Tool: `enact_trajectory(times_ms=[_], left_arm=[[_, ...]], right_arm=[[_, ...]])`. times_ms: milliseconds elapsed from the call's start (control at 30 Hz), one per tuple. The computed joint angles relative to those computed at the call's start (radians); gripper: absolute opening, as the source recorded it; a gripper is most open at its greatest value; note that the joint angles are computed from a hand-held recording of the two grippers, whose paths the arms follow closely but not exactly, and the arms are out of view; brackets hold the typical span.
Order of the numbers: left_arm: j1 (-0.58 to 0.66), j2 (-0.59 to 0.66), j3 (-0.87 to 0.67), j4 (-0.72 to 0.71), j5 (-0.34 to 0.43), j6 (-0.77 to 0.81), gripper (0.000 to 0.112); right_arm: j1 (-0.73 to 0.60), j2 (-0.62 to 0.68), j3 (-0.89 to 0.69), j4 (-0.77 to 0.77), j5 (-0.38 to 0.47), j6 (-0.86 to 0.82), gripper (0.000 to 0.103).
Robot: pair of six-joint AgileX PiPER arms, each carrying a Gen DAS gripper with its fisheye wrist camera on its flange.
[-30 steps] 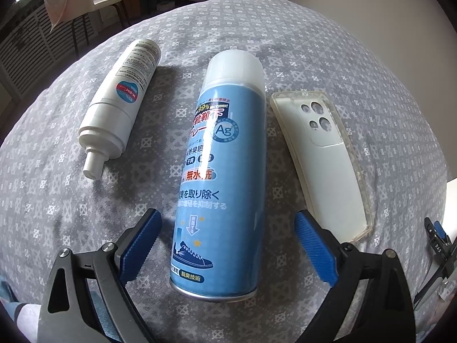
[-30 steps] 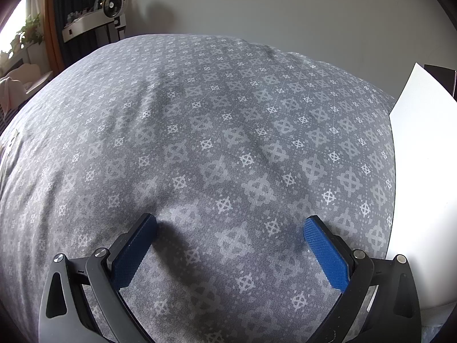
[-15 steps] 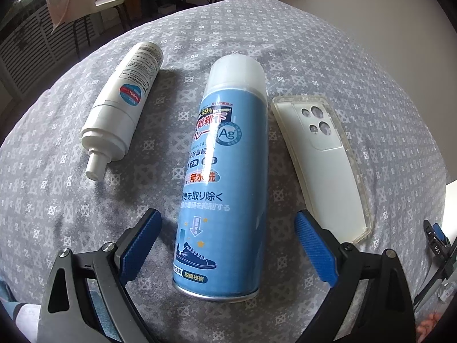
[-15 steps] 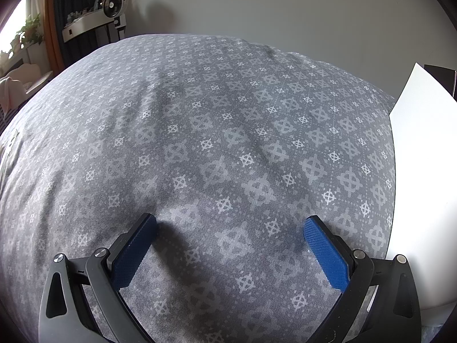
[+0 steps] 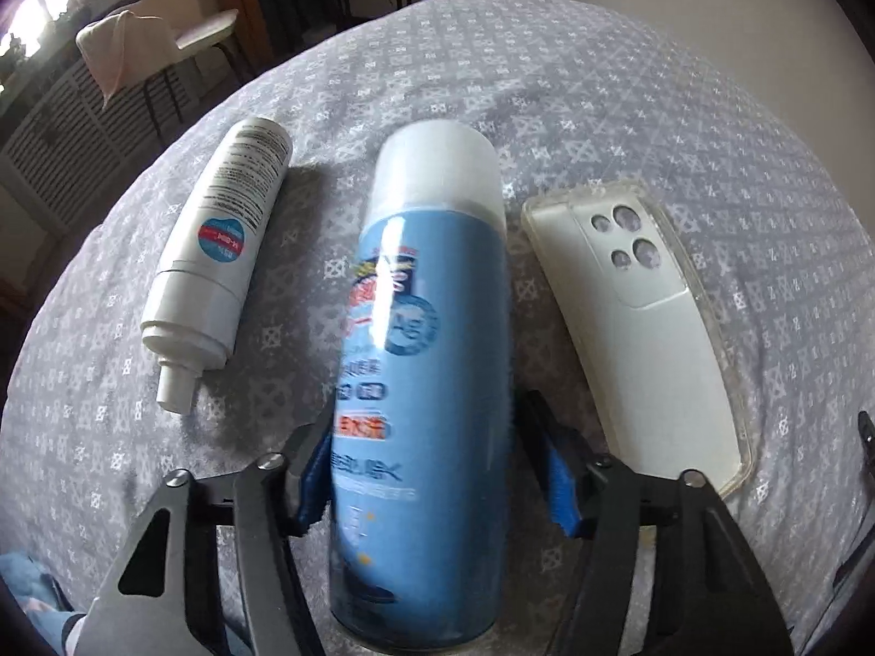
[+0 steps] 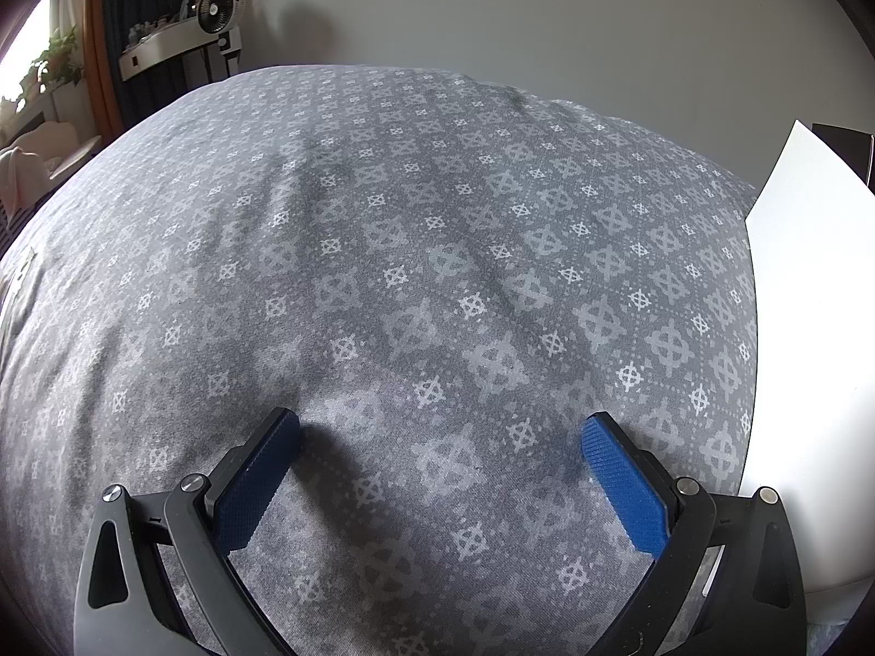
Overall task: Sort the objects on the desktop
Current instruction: 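Grasp the blue spray can with the left gripper and lift it, then carry the spray can into the white box and open the left gripper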
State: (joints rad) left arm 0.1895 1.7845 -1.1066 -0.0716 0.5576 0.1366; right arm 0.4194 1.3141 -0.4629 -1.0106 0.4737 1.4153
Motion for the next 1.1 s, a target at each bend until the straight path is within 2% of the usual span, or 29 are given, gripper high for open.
enact_trajectory(times_ms=[167, 233, 333, 533, 833, 933, 1100], left_arm=[[0.017, -0.010, 0.014, -0.065, -0.020, 0.068, 0.050], [0.028, -0.026, 0.014, -0.138, 0.002, 0.137, 0.050], [0.007, -0.083, 0.031, -0.157, 0.012, 0.165, 0.050], [-0.083, -0.210, 0.010, -0.236, 0.103, 0.240, 0.050], [-0.337, -0.280, -0.172, -0.282, 0.275, 0.237, 0.050], [-0.429, -0.248, -0.274, -0.309, 0.344, 0.219, 0.050], [-0.649, -0.147, -0.504, -0.231, 0.460, 0.154, 0.050]], right_arm=[[-0.001, 0.000, 0.000, -0.001, -0.001, 0.001, 0.103], [0.000, 0.000, 0.000, 0.000, 0.000, 0.000, 0.103], [-0.001, 0.000, 0.000, 0.000, -0.001, -0.001, 0.103], [-0.001, 0.000, 0.000, 0.001, -0.001, -0.002, 0.103], [-0.002, 0.000, 0.000, 0.000, -0.002, -0.003, 0.103], [-0.002, 0.000, 0.000, 0.000, -0.002, -0.003, 0.103], [-0.003, 0.000, 0.001, -0.001, -0.003, -0.003, 0.103]])
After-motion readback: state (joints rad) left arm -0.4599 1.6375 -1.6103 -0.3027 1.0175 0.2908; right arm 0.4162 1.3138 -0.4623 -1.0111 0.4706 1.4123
